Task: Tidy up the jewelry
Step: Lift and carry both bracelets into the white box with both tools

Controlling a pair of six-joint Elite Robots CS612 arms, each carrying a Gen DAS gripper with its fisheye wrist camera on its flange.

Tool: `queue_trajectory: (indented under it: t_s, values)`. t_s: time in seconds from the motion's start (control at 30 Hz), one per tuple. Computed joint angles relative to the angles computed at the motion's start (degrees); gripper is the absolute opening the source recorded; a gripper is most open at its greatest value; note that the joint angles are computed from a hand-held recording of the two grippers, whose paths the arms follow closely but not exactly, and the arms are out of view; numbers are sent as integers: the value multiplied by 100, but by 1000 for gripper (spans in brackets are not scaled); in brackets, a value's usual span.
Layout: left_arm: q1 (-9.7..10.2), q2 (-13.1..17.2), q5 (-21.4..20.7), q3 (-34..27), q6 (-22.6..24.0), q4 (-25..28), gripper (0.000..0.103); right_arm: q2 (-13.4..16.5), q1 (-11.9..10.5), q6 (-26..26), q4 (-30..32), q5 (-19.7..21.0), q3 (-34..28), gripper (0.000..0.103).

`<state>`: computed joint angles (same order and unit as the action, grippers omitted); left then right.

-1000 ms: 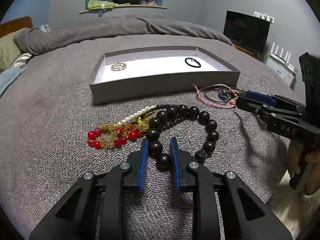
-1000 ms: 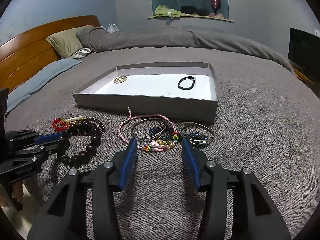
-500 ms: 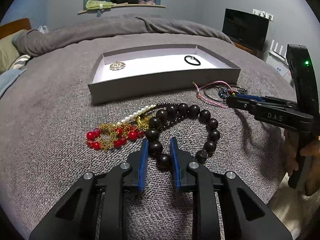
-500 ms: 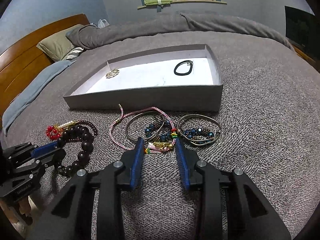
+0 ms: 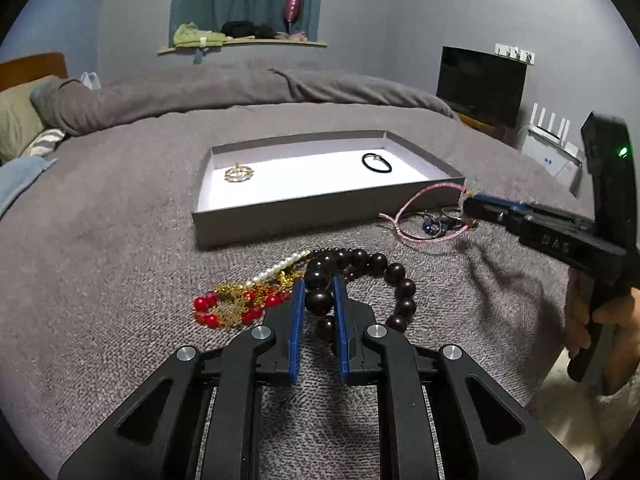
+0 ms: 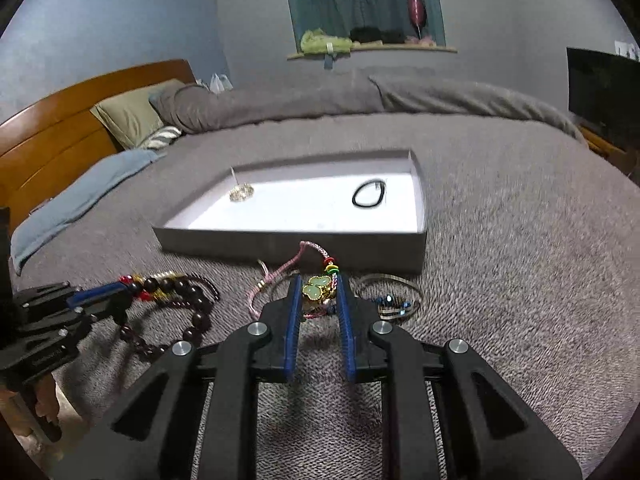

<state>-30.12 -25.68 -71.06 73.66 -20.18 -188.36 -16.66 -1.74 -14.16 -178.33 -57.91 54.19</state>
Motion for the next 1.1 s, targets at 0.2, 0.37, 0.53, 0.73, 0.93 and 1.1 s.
queue_trajectory:
  t_s: [0.2,0.37,0.53,0.73,0.93,1.1]
  values:
    - [-17,-24,-3,64,138,-371,15,-44,-15,12,-436,120,115,17]
    - [-49,-58,121,27,368,-559,15,-111,-27,26,-623,198,186,17]
    - [-37,-93,241,-89,511,-638,15,-136,-34,122,-835,175,127,17]
    - [-3,-91,651,-384,818,-823,15,-9,-23,388,-911,-16,-368,17]
    - [196,174,414,-1223,596,-523,15,426,57,672,-229,-196,-1510,17]
    - [317,470,-87,-1845,367,-32,15,921,115,794,638,-196,-2481,17]
